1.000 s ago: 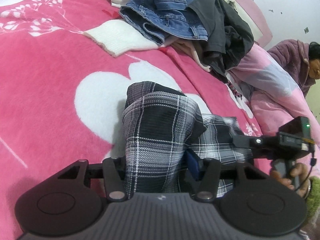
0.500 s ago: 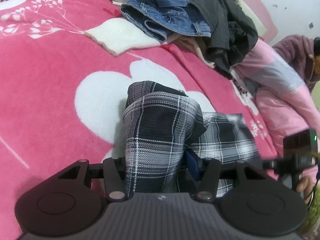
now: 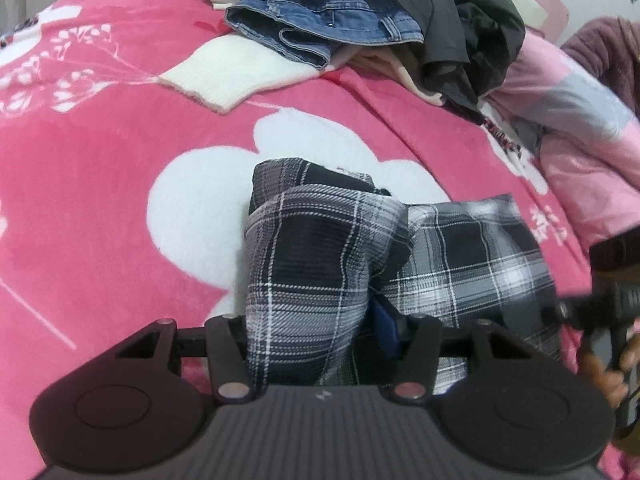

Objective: Fold clothes

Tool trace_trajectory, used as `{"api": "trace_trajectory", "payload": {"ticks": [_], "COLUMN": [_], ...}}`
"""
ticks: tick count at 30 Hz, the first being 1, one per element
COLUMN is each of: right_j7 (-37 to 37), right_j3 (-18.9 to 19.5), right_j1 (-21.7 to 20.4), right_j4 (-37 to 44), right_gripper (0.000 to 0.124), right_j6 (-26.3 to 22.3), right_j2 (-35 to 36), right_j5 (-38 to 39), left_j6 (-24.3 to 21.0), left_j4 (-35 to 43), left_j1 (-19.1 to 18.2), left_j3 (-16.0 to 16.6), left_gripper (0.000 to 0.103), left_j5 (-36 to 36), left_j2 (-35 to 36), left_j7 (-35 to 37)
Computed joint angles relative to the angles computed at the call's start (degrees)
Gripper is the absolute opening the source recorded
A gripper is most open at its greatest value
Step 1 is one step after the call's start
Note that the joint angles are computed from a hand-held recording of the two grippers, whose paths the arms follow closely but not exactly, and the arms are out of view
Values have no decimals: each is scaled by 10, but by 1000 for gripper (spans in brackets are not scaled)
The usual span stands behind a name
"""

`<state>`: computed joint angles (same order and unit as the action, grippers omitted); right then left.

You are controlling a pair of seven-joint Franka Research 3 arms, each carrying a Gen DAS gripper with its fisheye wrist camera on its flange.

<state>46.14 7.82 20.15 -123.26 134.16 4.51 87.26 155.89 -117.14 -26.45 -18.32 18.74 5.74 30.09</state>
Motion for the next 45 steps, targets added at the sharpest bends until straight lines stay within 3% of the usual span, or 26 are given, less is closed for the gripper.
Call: {"api": "trace_trajectory", "payload": {"ticks": [3,8,10,24,45], "right_j7": [-8,-20,-24,-50,-103], "right_j3": [3,7,7,10,6], "right_j1": [4,14,16,38,43], "right_j4": [9,-8,-13,-17,-25], "right_gripper": [62,40,38,34,33], "right_j6": [16,52,61,108,113], "right_j2": [7,-9,-14,-30,-38], "right_j5": [-5,-17,-15,-28,-1], "left_j6": [-21,-50,-70,-219,-400], "left_j4": [11,28,40,125,265], "left_j1": [-6,-14,-19,-59,-127], "left_j3": [1,1,1,-6,0], "left_gripper": [54,53,53,35,27], "left_j5": [21,44,59,125,173], "left_j2": [3,8,12,38,113], "left_j7": [-11,-25,-32,-62,-73]}}
